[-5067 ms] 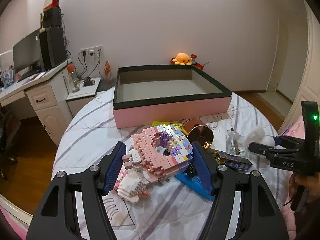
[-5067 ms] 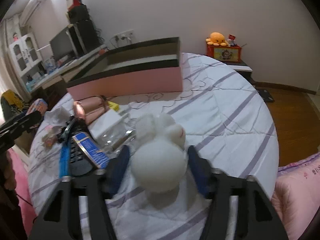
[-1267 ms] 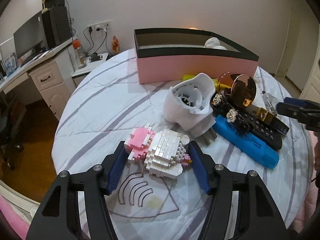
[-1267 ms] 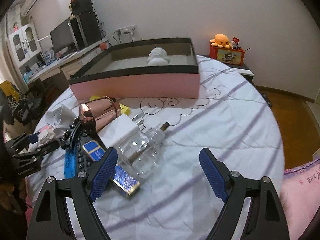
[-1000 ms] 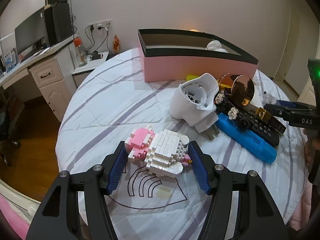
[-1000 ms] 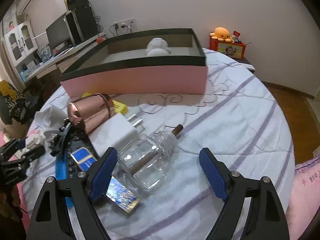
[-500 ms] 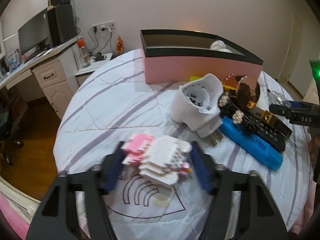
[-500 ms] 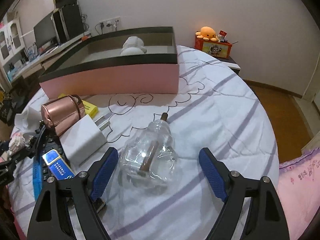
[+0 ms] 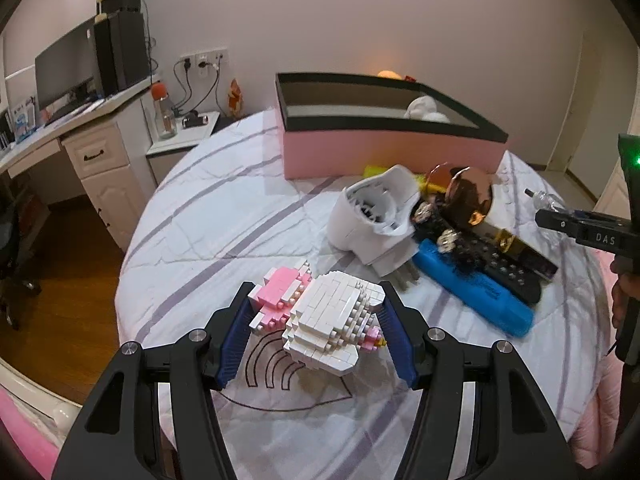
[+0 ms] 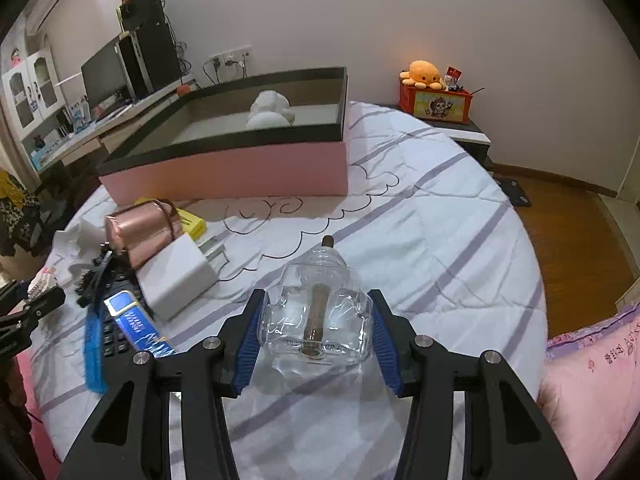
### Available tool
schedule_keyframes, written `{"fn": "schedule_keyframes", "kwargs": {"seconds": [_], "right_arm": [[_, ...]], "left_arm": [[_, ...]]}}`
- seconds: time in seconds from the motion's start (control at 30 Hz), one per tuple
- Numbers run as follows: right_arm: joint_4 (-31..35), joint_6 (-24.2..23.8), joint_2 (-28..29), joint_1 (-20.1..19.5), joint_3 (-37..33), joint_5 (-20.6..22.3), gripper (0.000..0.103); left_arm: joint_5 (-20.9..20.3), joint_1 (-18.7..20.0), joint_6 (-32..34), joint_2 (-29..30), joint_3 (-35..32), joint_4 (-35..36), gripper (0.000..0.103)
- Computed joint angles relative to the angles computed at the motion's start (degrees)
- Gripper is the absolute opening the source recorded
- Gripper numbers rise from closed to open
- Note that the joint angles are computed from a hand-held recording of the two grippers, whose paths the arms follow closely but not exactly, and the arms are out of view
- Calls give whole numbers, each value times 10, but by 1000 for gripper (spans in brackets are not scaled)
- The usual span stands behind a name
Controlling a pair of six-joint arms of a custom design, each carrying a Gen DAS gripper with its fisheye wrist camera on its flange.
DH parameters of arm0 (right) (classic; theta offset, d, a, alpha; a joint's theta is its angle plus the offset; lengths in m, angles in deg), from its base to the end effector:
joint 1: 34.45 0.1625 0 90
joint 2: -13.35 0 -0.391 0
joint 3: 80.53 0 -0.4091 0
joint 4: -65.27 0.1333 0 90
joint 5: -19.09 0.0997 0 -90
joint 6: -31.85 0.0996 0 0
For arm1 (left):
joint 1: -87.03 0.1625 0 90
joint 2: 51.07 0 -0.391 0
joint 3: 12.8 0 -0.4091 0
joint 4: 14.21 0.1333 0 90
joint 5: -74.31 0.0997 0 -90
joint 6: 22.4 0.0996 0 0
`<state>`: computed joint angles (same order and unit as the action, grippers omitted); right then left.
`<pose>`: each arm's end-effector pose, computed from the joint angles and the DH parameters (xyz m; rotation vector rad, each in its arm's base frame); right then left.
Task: Organize rigid objects
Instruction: 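Carry the block figure and bottle into the pink box and open both tools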
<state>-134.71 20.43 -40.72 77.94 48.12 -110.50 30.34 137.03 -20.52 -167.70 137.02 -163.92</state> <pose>0.2413 -0.4024 0.0799 0.4317 -2.3633 0.8403 -0.0276 -0.3518 0.2707 0.6305 2.3168 -0.8635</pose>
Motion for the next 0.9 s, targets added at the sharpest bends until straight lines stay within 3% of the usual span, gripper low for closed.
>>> {"fn": "schedule_keyframes", "kwargs": {"seconds": [0.43, 0.9], "right_arm": [[-17, -11, -43, 51, 22, 35, 51], [1, -53, -43, 74, -11, 66, 51]], "left_arm": [[39, -98, -35, -54, 0, 63, 61], [42, -132, 22, 29, -41, -27, 61]]}}
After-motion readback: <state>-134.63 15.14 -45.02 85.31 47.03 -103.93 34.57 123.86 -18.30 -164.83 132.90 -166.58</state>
